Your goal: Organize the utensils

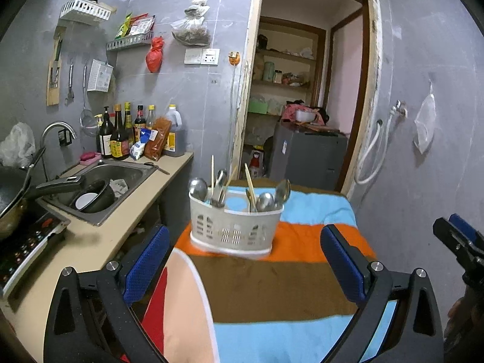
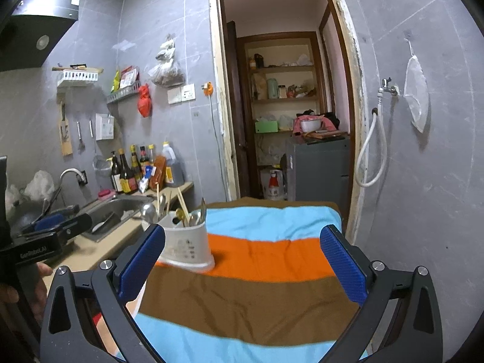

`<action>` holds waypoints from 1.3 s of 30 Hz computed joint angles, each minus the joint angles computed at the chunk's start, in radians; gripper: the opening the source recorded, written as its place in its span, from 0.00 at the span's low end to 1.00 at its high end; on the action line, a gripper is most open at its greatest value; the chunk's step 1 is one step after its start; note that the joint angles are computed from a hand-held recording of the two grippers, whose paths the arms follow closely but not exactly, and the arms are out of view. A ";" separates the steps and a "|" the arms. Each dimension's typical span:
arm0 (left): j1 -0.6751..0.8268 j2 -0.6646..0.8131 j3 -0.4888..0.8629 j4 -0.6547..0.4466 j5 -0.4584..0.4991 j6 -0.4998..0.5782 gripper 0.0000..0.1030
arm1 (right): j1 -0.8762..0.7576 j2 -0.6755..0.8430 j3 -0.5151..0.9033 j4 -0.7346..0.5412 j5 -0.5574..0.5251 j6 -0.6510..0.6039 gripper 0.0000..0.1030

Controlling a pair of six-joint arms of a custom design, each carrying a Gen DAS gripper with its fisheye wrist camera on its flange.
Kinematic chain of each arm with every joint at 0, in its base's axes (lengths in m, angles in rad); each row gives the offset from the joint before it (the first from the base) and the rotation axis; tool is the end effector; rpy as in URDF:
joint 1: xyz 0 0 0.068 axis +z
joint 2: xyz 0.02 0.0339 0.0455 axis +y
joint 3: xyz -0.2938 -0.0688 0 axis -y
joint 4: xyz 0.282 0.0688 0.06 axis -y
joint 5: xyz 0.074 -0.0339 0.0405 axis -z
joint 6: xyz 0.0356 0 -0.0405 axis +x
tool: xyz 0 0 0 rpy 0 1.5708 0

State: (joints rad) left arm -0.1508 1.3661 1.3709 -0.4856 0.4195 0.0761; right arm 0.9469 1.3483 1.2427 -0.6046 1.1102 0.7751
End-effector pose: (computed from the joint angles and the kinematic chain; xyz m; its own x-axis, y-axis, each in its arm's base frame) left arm 0.3304 -0.0649 0.4133 -0.4183 0.1338 -0.8984 0.5276 0.8409 -0.1204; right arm 0.2070 0.2330 0.3714 -0.2469 0.1895 -0.9503 0.2923 0.9496 0.1134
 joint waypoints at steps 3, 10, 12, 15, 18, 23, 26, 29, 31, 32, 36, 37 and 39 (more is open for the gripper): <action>0.000 -0.052 -0.060 0.004 -0.005 0.019 0.95 | 0.054 0.000 0.005 -0.085 0.042 0.084 1.00; 0.009 -0.143 -0.167 0.044 0.008 0.032 0.95 | 0.124 0.018 0.033 -0.250 0.106 0.241 1.00; 0.011 -0.156 -0.180 0.055 0.009 0.035 0.95 | 0.135 0.022 0.038 -0.281 0.112 0.265 1.00; 0.013 -0.165 -0.186 0.058 0.011 0.030 0.95 | 0.142 0.027 0.042 -0.311 0.113 0.296 1.00; 0.012 -0.172 -0.191 0.060 0.010 0.027 0.95 | 0.144 0.030 0.042 -0.311 0.110 0.296 1.00; 0.015 -0.175 -0.191 0.061 0.016 0.029 0.95 | 0.149 0.036 0.045 -0.316 0.112 0.303 1.00; 0.019 -0.177 -0.193 0.059 0.022 0.032 0.95 | 0.152 0.042 0.052 -0.330 0.113 0.317 1.00; 0.018 -0.175 -0.192 0.060 0.021 0.029 0.95 | 0.151 0.041 0.051 -0.331 0.112 0.316 1.00; 0.016 -0.177 -0.194 0.060 0.018 0.029 0.95 | 0.151 0.038 0.048 -0.326 0.112 0.312 1.00; 0.016 -0.177 -0.194 0.060 0.019 0.030 0.95 | 0.151 0.038 0.048 -0.326 0.111 0.313 1.00; 0.014 -0.177 -0.193 0.059 0.015 0.029 0.95 | 0.150 0.036 0.047 -0.322 0.110 0.308 1.00; 0.015 -0.177 -0.192 0.058 0.015 0.030 0.95 | 0.151 0.036 0.047 -0.323 0.111 0.308 1.00; 0.015 -0.176 -0.192 0.059 0.017 0.027 0.95 | 0.150 0.035 0.044 -0.317 0.111 0.303 1.00</action>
